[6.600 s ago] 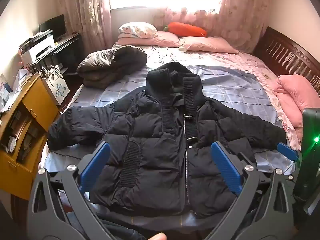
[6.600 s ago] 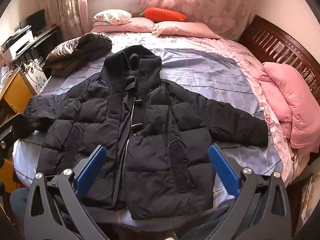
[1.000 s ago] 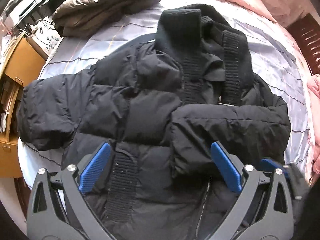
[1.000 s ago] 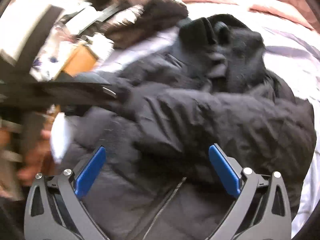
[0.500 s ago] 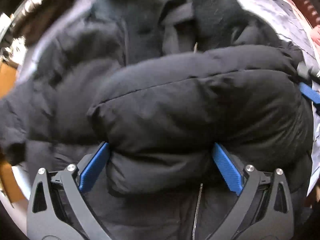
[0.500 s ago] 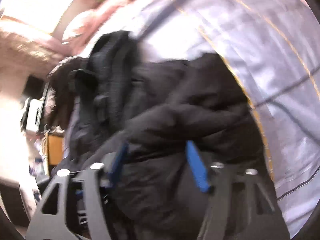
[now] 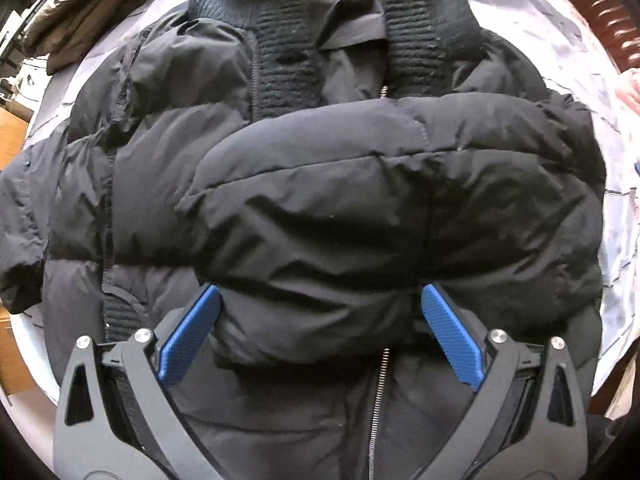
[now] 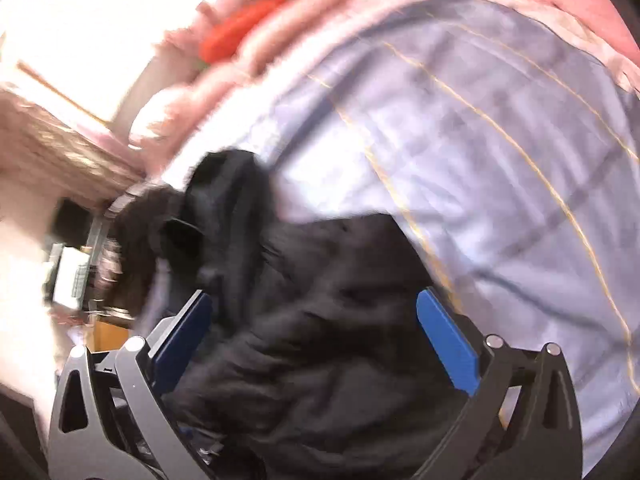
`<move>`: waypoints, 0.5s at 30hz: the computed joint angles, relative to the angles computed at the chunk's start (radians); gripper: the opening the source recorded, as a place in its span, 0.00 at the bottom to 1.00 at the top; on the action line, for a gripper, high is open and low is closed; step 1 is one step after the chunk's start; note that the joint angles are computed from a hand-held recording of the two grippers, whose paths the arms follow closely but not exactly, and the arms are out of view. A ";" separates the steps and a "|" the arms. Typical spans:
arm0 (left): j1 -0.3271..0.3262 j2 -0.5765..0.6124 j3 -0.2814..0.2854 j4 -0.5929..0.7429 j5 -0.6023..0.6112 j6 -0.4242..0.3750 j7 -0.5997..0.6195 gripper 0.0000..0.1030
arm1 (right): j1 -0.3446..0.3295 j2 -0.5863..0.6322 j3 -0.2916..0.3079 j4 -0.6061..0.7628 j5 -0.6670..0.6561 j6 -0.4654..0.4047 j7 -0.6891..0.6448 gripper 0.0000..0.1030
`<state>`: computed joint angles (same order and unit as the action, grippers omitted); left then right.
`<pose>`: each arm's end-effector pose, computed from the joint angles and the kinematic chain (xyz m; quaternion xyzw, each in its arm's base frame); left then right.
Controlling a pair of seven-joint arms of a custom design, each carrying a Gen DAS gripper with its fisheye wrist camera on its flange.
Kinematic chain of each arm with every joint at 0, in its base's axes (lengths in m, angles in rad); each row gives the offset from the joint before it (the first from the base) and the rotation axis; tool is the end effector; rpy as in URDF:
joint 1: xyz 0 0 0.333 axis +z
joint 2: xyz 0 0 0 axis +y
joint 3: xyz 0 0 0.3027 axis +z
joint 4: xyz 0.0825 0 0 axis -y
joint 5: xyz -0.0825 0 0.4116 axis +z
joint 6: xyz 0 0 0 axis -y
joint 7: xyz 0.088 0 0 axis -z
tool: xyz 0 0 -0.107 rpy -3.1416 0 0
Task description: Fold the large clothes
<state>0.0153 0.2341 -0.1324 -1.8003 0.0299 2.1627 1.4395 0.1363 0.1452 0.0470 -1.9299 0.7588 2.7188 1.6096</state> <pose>0.6525 -0.0710 0.4044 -0.7073 0.7039 -0.0528 0.0383 0.6492 0.0938 0.4524 -0.4868 0.7827 0.0154 0.3874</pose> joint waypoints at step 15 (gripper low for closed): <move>0.018 0.047 0.001 0.063 -0.013 -0.054 -0.028 0.98 | -0.044 0.065 -0.006 0.088 -0.097 -0.362 0.074 0.41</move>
<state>0.0338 0.2812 -0.1314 -1.7371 0.0168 2.1091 1.4119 0.0921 0.2107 0.0410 -1.8415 0.6617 2.3569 1.6832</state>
